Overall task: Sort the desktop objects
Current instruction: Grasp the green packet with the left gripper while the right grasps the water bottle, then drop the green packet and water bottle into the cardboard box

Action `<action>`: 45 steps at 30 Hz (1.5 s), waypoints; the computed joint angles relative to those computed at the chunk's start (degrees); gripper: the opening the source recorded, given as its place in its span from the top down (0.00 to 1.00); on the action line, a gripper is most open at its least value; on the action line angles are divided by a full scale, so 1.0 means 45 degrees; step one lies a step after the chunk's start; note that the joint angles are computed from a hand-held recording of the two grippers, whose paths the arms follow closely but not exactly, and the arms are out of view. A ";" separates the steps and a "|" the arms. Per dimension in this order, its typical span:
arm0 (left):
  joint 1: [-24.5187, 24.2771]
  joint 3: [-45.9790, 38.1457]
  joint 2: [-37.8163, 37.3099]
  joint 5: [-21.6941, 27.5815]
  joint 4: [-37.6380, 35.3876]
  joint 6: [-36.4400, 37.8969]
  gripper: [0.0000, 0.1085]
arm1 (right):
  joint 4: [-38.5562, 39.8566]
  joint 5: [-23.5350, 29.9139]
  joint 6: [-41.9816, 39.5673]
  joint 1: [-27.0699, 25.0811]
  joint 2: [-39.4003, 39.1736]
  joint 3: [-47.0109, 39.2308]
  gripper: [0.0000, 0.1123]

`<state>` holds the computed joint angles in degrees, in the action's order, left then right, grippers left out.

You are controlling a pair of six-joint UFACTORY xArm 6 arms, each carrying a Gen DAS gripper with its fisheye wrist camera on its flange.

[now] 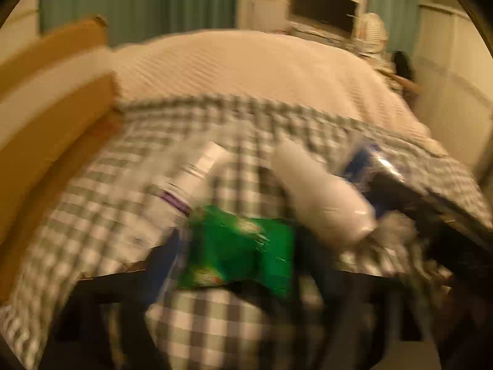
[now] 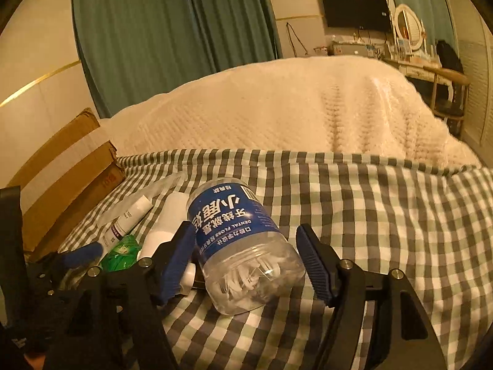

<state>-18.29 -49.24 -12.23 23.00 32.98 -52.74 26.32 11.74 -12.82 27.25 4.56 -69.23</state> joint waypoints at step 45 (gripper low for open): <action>0.3266 0.2033 -0.9161 0.2180 -0.7666 0.5603 0.60 | -1.2485 0.9522 1.1051 0.5103 -0.5234 -0.2616 0.42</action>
<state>-3.60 -40.09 -53.45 32.81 -1.51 -27.53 -29.86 54.59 36.91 50.21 -18.99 -81.01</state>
